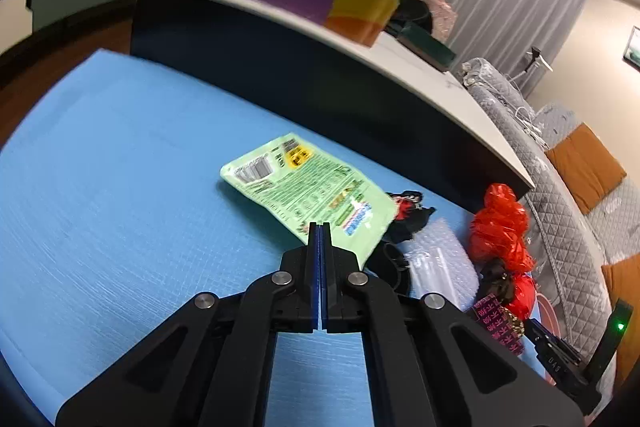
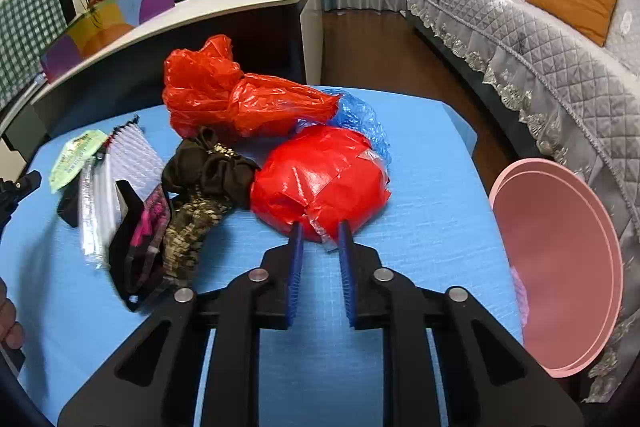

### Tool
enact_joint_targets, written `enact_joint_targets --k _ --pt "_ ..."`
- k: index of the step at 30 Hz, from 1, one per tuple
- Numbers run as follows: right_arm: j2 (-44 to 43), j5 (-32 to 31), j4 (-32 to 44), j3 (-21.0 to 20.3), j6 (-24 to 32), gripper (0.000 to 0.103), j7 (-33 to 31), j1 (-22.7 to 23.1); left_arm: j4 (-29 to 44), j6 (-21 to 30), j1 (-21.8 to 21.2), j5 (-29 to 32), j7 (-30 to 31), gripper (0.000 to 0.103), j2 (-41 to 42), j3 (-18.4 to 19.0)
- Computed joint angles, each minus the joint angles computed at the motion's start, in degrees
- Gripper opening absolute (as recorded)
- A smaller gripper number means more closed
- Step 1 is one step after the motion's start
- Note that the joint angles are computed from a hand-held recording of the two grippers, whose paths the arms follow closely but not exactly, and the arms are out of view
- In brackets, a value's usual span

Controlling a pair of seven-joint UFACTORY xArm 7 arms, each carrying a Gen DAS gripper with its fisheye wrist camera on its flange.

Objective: Collect trash
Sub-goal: 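Lift the green wrapper with the left tool while the right tool grasps the red plastic bag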

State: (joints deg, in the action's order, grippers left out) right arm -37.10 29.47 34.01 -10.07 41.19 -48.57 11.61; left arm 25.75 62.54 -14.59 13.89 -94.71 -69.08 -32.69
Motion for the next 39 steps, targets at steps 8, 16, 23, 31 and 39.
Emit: enact_joint_targets --k 8,16,23,31,39 --pt "-4.10 0.09 -0.79 -1.50 2.39 0.005 -1.68 -0.34 4.29 3.81 0.43 1.02 1.47 0.000 1.13 -2.08" --pt "-5.30 1.04 0.42 -3.65 5.67 0.018 -1.93 -1.35 8.95 6.96 1.35 2.16 3.93 0.000 4.08 -4.20" --pt "-3.97 2.55 1.14 -3.85 5.17 0.044 -1.59 -2.27 11.66 7.60 1.81 2.96 5.85 0.000 6.42 -5.59" --pt "-1.32 3.96 1.25 -1.70 1.05 0.086 -0.92 -1.40 13.45 7.27 2.11 3.70 7.55 0.000 8.92 -6.19" --pt "4.00 2.79 2.57 1.57 -3.64 0.092 2.24 0.21 6.33 6.52 -1.27 0.05 2.98 0.014 3.49 -2.40"
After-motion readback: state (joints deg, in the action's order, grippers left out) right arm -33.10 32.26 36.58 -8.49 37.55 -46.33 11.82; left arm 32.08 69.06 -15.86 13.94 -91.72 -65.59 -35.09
